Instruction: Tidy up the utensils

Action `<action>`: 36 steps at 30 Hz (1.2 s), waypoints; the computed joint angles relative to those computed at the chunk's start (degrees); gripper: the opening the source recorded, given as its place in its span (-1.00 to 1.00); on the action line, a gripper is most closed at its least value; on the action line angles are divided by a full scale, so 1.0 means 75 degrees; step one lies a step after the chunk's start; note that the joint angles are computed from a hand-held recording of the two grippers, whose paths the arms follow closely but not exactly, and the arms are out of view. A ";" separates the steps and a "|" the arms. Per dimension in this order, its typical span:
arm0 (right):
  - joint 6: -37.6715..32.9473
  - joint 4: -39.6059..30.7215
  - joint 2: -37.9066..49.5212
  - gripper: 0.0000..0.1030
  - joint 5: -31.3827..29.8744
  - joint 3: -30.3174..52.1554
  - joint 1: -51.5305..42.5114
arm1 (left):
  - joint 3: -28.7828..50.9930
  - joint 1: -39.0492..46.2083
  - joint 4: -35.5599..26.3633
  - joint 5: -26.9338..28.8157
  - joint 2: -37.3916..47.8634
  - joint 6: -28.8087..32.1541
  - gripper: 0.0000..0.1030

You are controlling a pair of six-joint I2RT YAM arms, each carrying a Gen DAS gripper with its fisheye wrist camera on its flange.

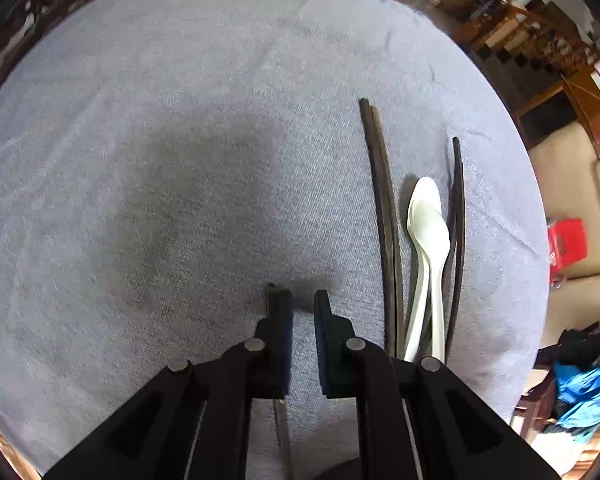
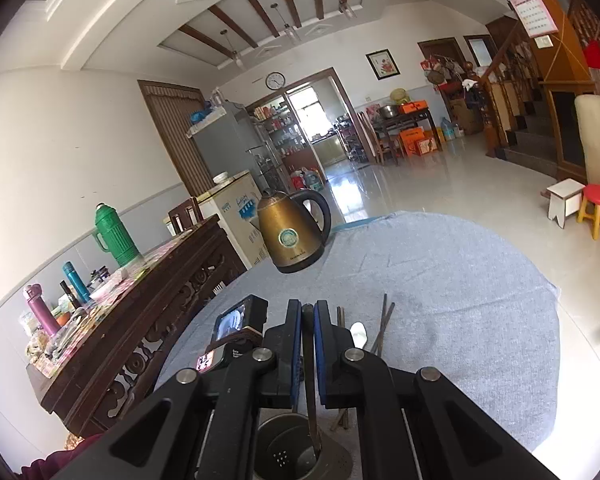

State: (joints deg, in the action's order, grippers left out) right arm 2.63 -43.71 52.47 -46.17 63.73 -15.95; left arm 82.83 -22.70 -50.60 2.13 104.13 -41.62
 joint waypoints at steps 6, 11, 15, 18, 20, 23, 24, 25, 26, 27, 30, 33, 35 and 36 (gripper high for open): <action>0.0045 -0.0048 -0.0093 -0.86 0.0007 -0.0028 0.0053 | -0.0609 -0.0208 0.0379 -0.0626 -0.0647 -0.0011 -1.00; 0.0253 -0.0044 -0.0374 -0.86 0.0225 -0.0093 0.0357 | -0.0826 -0.0063 0.0251 -0.0204 -0.1128 -0.0138 -1.00; 0.0317 -0.0050 -0.0512 -0.86 0.0405 -0.0188 0.0512 | -0.0741 0.0057 0.0022 0.0100 -0.0905 -0.0152 -0.40; 0.0314 -0.0061 -0.0421 -0.86 0.0403 -0.0200 0.0506 | -0.0467 -0.0122 0.0058 -0.0066 -0.0419 -0.0400 -0.08; 0.0274 -0.0062 -0.0336 -0.86 0.0378 -0.0186 0.0483 | -0.0270 -0.0277 0.0223 -0.0362 -0.0170 -0.0478 -0.08; 0.0304 0.0030 -0.0312 -0.86 0.0450 -0.0237 0.0560 | 0.0172 -0.0511 -0.0053 -0.0924 0.0182 -0.0461 -0.54; 0.0307 0.0030 -0.0289 -0.86 0.0424 -0.0248 0.0552 | 0.0322 -0.0572 -0.0177 -0.1063 0.0315 -0.0391 -0.89; 0.0314 0.0032 -0.0271 -0.86 0.0396 -0.0268 0.0532 | 0.0317 -0.0597 -0.0180 -0.1140 0.0326 -0.0322 -0.89; 0.0311 0.0032 -0.0272 -0.87 0.0382 -0.0295 0.0510 | 0.0227 -0.0587 -0.0076 -0.1102 0.0264 -0.0329 -0.90; 0.0315 0.0032 -0.0276 -0.86 0.0390 -0.0316 0.0514 | 0.0104 -0.0587 0.0004 -0.1098 0.0162 -0.0405 -0.90; 0.0366 0.0061 -0.0336 -0.86 0.0401 -0.0359 0.0521 | -0.0427 -0.0781 0.0203 -0.1503 -0.0583 -0.0612 -0.90; 0.0436 0.0104 -0.0481 -0.86 0.0429 -0.0452 0.0553 | -0.0632 -0.1043 -0.0034 -0.1963 -0.1536 -0.0633 -0.90; 0.0484 0.0120 -0.0543 -0.86 0.0505 -0.0466 0.0633 | -0.0407 -0.1447 -0.0333 -0.2465 -0.2185 -0.0724 -0.90; 0.0521 0.0136 -0.0601 -0.86 0.0515 -0.0492 0.0648 | -0.0219 -0.1703 -0.0527 -0.2768 -0.2448 -0.0781 -0.90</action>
State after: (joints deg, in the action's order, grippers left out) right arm 6.54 -42.70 47.96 -42.31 60.05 -11.09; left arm 81.19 -35.47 -54.55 -18.63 85.77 -47.48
